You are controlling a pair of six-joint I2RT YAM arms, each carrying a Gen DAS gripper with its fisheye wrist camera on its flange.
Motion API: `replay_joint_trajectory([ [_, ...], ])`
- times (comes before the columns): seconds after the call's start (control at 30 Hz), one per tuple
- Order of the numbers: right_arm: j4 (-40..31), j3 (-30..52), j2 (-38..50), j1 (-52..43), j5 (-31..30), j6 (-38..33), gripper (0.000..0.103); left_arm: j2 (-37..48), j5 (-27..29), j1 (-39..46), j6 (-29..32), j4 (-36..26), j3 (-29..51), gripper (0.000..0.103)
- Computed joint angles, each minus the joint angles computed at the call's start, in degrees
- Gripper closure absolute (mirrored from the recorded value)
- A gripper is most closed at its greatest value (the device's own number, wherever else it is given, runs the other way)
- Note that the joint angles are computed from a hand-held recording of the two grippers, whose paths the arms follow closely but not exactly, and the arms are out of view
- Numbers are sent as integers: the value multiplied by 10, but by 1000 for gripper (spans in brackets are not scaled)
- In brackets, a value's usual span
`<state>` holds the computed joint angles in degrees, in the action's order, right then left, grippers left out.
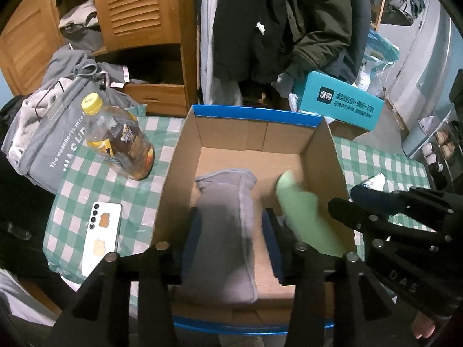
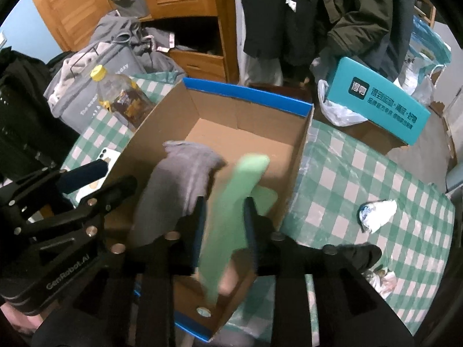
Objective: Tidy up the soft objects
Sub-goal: 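Lower both items into the box and open both grippers, then move both tools back over the remaining items on the table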
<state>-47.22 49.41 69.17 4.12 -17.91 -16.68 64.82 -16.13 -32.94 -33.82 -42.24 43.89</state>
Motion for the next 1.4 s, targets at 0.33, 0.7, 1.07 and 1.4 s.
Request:
replay_joint_trajectory([
  [0.33,-2,5,-6,-40,-4,-6,44,2,-4,-5,0,-4,5,47],
  [0.7,-15,9,-12,-93,-13,-37,41,29,-22,-37,-10,-11,30,44],
  [1.07,-26,13,-13,-162,-19,-82,39,76,-53,-92,-29,-20,68,38],
  [1.4,-40,17,-2,-238,-35,-133,38,124,-77,-143,-45,-29,110,33],
])
